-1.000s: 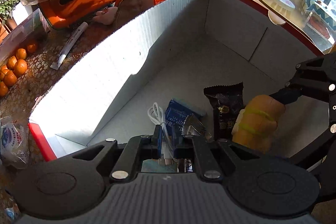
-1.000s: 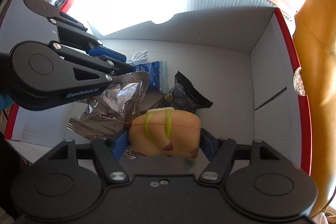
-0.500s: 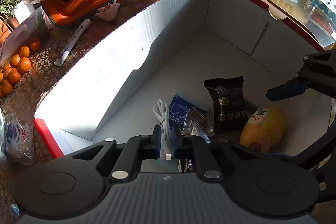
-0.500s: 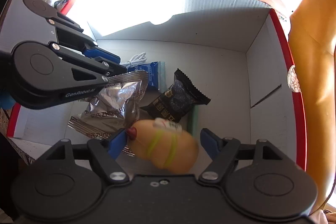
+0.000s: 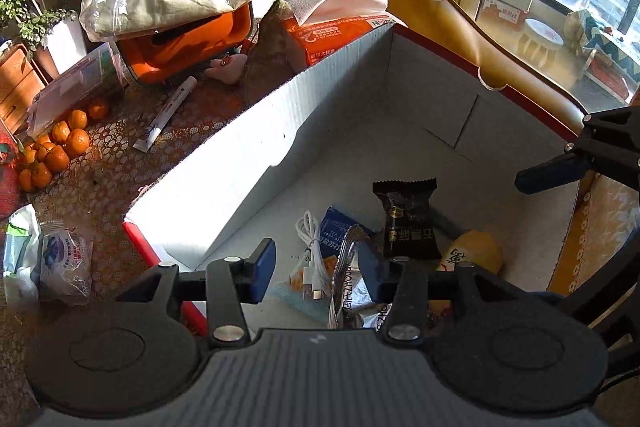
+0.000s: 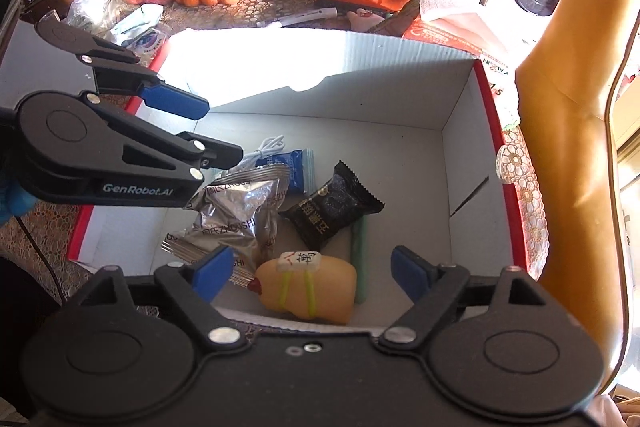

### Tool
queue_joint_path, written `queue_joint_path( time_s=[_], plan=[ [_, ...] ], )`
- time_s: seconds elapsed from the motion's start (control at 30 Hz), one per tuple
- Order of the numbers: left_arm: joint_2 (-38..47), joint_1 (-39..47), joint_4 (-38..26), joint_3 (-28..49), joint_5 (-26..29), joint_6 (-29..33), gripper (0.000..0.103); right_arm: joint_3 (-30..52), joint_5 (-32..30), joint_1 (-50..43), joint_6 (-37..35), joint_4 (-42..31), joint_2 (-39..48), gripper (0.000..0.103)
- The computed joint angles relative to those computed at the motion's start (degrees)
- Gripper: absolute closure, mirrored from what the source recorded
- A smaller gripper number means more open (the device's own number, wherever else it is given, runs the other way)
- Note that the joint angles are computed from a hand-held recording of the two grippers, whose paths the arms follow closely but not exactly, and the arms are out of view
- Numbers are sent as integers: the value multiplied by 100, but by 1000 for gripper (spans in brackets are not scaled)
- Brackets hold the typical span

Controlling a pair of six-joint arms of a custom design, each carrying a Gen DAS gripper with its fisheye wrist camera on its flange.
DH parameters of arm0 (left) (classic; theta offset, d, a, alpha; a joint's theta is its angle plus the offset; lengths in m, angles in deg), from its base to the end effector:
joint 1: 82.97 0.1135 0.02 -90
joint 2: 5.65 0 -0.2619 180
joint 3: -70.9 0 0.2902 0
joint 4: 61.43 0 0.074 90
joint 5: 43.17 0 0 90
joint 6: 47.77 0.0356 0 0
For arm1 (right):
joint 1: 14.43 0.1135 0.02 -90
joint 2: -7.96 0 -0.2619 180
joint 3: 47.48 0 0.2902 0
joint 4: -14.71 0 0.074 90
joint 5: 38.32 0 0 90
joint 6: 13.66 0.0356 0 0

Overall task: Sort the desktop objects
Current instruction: 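Open both tools to release the cable and bun toy inside the box, then withdraw both tools from the box toward the table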

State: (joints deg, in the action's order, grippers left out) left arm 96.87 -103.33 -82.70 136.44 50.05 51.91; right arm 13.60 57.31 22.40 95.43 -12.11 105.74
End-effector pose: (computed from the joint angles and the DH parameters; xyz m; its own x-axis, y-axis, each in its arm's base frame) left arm 0.3427 -0.1293 0.1015 -0.7228 0.4473 -0.5268 0.5038 0.8628 0.0414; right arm 0.2718 0.1992 0.1016 -0.8607 -0.2380 -0.4501 -0.2963 0.9530 0.0628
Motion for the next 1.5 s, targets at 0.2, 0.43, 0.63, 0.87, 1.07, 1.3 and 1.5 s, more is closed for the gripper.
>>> queue_joint_path(
  time_s=[0.2, 0.43, 0.63, 0.87, 1.07, 1.3, 1.5],
  plan=[
    [-659, 62, 15, -461, 77, -18, 58, -213, 111, 177, 154, -35, -456, 16],
    [-1520, 131, -84, -988, 155, 25, 58, -241, 349, 520, 336, -196, -805, 16],
    [-2297, 180, -167, -1517, 213, 27, 58, -192, 576, 816, 516, -365, -991, 16],
    [-3370, 399, -421, -2104, 349, 84, 58, -41, 875, 1235, 806, -521, -1017, 16],
    [-4427, 759, -751, -2614, 521, 178, 58, 120, 1207, 1652, 1100, -631, -1032, 16],
    [-5610, 1465, -1177, -3185, 929, 387, 58, 259, 1556, 2130, 1388, -476, -953, 16],
    [-6700, 2295, -1613, -3715, 1382, 729, 58, 289, 1929, 2602, 1694, -65, -758, 16]
  ],
)
